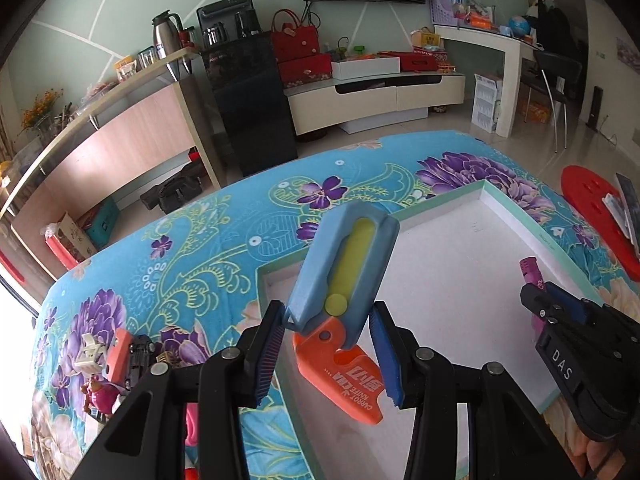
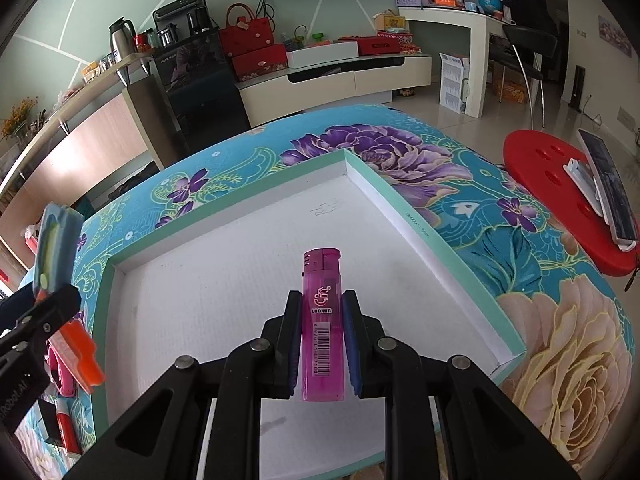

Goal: Organize rigid objects
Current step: 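Carry both items into the white tray and open both tools to release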

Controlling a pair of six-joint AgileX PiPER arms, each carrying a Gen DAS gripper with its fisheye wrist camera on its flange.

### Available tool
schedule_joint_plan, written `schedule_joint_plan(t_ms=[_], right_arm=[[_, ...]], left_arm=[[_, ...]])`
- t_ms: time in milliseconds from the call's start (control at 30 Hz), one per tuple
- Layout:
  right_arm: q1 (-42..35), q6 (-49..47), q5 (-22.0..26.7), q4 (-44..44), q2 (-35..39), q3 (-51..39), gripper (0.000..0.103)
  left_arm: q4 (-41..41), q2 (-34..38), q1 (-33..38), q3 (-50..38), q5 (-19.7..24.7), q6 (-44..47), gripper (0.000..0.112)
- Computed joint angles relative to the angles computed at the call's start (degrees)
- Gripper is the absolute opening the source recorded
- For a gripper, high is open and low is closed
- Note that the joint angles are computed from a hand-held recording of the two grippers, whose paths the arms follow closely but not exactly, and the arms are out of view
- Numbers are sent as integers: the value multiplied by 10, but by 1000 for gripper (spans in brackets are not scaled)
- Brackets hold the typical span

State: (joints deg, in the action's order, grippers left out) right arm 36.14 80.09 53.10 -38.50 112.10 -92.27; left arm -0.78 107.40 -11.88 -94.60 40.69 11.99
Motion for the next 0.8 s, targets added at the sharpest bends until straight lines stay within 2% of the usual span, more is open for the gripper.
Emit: schedule_joint_plan(t_ms=[467, 800], right_arm=[[-17, 5, -18, 19, -5, 28, 20], [-17, -6, -13, 32, 1, 20, 20]], left_arm=[[64, 101, -19, -64, 25, -81, 47], [82, 101, -19, -64, 23, -104, 47]])
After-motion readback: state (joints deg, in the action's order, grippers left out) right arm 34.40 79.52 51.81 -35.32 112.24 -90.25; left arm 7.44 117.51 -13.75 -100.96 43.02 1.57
